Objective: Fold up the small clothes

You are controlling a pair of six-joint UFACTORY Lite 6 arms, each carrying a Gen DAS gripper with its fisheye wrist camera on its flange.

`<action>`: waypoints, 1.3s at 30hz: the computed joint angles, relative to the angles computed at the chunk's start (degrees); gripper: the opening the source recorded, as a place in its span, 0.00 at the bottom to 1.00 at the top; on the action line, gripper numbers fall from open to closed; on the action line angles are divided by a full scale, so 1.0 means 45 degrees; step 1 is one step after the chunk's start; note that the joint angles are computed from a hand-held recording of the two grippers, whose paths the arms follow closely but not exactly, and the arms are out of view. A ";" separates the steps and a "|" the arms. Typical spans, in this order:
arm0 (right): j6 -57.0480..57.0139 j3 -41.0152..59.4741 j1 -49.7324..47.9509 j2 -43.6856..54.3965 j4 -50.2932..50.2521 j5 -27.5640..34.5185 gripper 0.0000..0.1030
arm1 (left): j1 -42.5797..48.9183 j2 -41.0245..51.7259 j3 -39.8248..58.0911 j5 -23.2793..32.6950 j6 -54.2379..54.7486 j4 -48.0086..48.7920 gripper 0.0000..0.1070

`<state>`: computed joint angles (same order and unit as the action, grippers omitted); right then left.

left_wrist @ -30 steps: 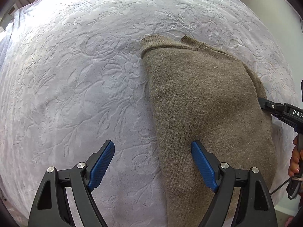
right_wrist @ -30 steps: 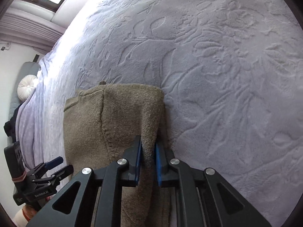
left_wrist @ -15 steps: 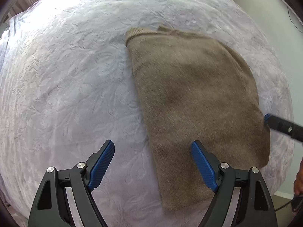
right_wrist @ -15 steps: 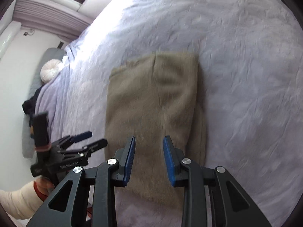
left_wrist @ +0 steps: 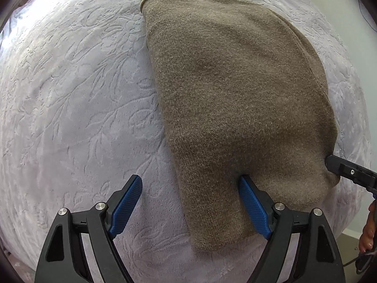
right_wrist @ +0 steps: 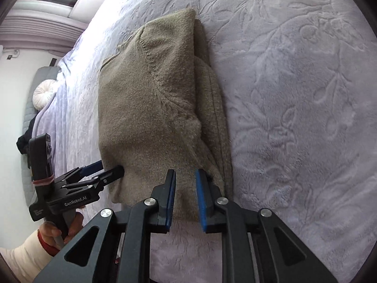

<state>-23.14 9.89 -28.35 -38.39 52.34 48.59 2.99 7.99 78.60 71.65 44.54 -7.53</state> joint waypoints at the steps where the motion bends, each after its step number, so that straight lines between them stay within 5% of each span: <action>1: 0.0248 -0.0219 -0.0062 -0.0371 -0.0117 0.0115 0.19 | 0.0002 -0.0160 -0.0200 -0.0248 -0.0112 0.0217 0.96; 11: 0.1096 -0.0181 -0.0296 -0.0918 -0.0487 0.0538 0.23 | 0.0848 0.0306 0.0181 0.0094 0.0481 0.0156 0.96; 14: 0.0937 0.0048 -0.0470 -0.0745 -0.0564 0.0774 0.30 | 0.0899 0.0499 0.0244 0.0089 0.0517 0.0161 0.96; 19: 0.1598 0.0932 0.0220 -0.0320 -0.1156 0.0390 0.57 | 0.0862 0.1702 0.0851 0.0226 0.0380 -0.0013 0.96; 24: -0.0056 0.1834 -0.1106 0.0670 -0.1042 0.0951 0.57 | 0.1570 0.2870 0.2563 0.1253 0.1183 -0.0825 0.96; 31: -0.4347 0.3888 -0.2973 0.5132 0.0952 0.1194 0.58 | 0.1915 0.5655 0.5901 0.3935 0.2218 -0.2098 0.95; 39: -0.8469 0.7680 -0.2829 1.2519 0.3935 0.2047 0.60 | 0.1113 0.6315 0.5929 0.4338 0.2650 -0.2924 0.95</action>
<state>-61.25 44.45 -41.07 17.94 70.05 57.80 7.99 36.41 105.28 91.18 56.47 -20.68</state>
